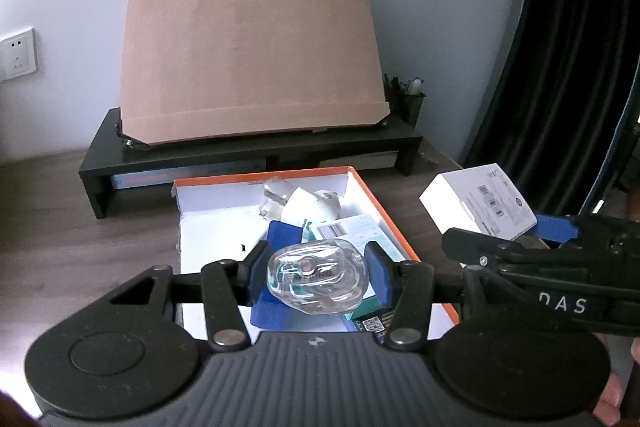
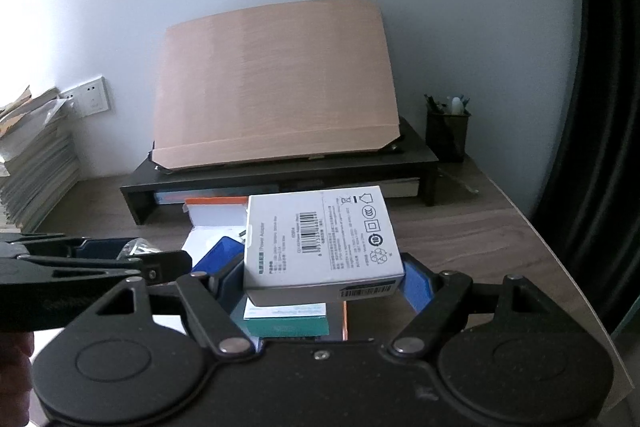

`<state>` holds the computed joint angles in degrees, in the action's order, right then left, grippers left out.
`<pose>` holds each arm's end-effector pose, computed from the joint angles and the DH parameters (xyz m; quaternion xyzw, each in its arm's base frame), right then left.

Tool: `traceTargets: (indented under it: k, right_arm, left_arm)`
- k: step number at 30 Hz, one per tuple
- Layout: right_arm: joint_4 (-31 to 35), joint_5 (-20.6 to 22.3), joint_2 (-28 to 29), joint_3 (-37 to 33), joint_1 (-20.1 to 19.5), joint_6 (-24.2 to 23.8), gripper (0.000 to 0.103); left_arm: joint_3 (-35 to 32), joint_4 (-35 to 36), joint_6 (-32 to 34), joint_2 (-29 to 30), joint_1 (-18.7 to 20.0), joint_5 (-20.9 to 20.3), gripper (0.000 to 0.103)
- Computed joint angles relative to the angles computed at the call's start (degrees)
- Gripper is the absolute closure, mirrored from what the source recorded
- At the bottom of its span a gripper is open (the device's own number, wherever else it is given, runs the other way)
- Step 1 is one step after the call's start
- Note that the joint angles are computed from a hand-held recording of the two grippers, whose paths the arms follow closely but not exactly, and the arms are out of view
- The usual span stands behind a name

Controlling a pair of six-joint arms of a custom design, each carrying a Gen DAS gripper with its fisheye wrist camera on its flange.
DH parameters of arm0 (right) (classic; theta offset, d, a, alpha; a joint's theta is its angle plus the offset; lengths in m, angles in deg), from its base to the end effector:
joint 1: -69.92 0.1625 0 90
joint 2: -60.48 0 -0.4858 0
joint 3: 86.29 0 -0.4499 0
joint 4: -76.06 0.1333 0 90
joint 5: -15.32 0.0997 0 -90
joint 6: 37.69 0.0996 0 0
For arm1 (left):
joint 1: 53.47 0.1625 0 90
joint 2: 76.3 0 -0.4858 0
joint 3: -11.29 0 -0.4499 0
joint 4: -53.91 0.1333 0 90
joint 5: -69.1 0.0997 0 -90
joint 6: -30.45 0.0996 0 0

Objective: Organize rigid objects
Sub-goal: 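Carry the glass bottle and white boxed adapter over the white box with both grippers, then hold the glass bottle and boxed adapter above the white box with both grippers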

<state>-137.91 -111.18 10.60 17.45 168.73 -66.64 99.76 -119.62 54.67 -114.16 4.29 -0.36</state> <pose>0.1785 -0.6681 0.2372 0.0814 -0.7938 0.4922 0.3478 -0.2863 -0.7693 0.0888 0.4019 0.8553 -0.2901 0.1511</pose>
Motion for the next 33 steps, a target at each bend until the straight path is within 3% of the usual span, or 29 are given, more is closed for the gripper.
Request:
traceTargets:
  k: [33]
  right_arm:
    - [4.07,2.5,-0.76,-0.3,-0.66,0.21,0.01]
  left_arm:
    - [0.57,-0.19,-1.2,-0.1,-0.07,2.31,0.052]
